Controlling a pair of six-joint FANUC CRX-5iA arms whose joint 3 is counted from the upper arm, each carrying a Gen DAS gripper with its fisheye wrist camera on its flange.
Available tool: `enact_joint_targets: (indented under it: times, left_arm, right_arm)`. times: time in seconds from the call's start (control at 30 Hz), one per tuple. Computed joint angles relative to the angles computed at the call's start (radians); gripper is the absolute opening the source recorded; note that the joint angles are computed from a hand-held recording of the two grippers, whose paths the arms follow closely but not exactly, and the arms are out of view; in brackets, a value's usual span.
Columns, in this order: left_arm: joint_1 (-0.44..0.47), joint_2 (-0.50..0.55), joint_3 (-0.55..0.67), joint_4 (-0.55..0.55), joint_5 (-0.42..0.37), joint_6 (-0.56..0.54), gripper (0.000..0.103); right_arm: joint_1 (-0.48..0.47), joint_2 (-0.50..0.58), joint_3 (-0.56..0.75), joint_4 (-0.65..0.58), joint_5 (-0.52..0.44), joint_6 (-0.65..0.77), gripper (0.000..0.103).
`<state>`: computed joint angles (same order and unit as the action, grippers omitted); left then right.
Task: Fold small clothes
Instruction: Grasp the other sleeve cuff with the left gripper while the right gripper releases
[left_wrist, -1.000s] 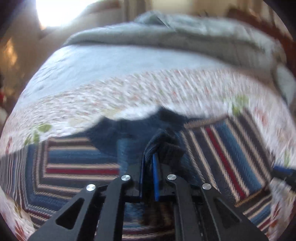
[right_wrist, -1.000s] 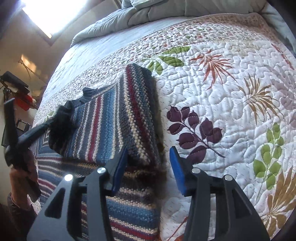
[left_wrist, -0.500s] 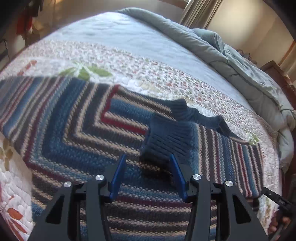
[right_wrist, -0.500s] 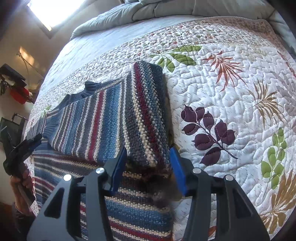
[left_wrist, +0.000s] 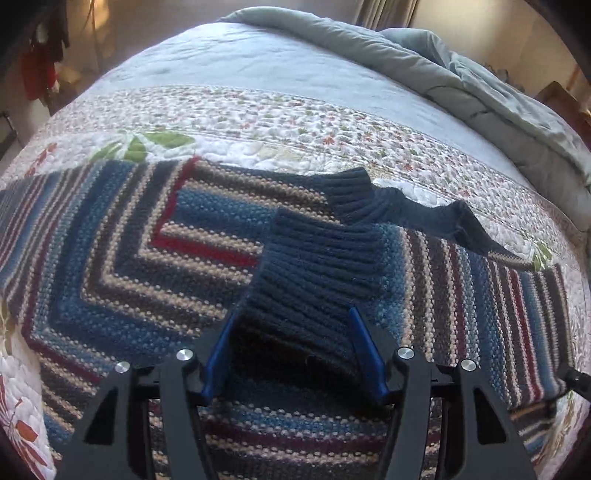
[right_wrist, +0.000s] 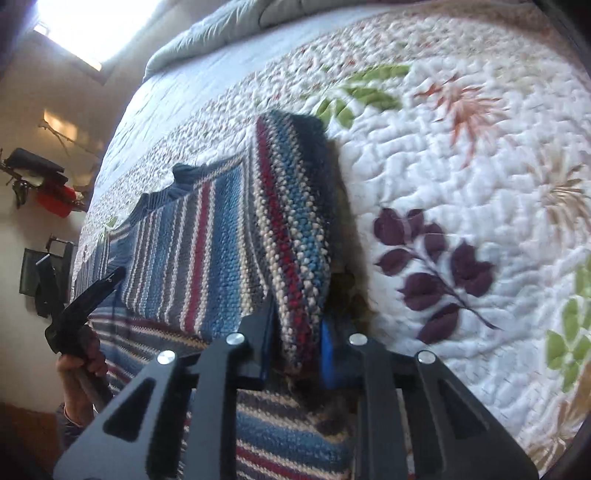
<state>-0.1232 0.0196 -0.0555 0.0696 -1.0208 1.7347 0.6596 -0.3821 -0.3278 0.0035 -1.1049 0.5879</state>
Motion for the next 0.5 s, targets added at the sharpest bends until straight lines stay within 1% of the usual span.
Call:
enact_joint_targets:
  times: [0.07,0.13,0.2,0.27,0.3,0.37,0.4,0.43,0.47,0.5]
  left_arm:
    - [-0.015,0.002,0.005,-0.028,0.001,0.012,0.066]
    - [-0.032,0.012,0.020,-0.062,-0.004,0.034,0.066]
    - [-0.038,0.018,0.030,-0.076,-0.008,0.033,0.066]
    - [-0.010,-0.005,0.004,-0.019,-0.001,-0.024,0.066]
    - [0.008,-0.020,-0.012,0.015,-0.004,-0.054,0.066]
    - [0.055,-0.068,-0.050,0.063,-0.023,-0.116,0.067]
    - [0.078,-0.091,-0.066,0.073,-0.035,-0.136,0.067]
    - [0.116,-0.127,-0.092,0.082,-0.046,-0.165,0.070]
    - [0.154,-0.157,-0.114,0.091,-0.056,-0.192,0.074]
    - [0.186,-0.179,-0.131,0.094,-0.061,-0.212,0.075]
  right_arm:
    - [0.015,-0.001,-0.011,0.026,-0.032,-0.052,0.018]
    - [0.016,0.020,-0.015,0.023,-0.041,-0.051,0.019]
    - [0.045,0.040,-0.017,0.062,-0.041,-0.069,0.022]
    - [0.078,0.036,-0.016,0.111,-0.046,-0.086,0.028]
    - [0.103,0.025,-0.022,0.148,-0.053,-0.117,0.034]
    - [0.177,0.000,-0.037,0.252,-0.101,-0.201,0.035]
    - [0.226,-0.002,-0.034,0.306,-0.147,-0.236,0.035]
    - [0.252,-0.013,-0.038,0.328,-0.167,-0.251,0.035]
    - [0.275,-0.022,-0.037,0.339,-0.175,-0.263,0.035]
    - [0.291,-0.033,-0.038,0.336,-0.171,-0.267,0.035]
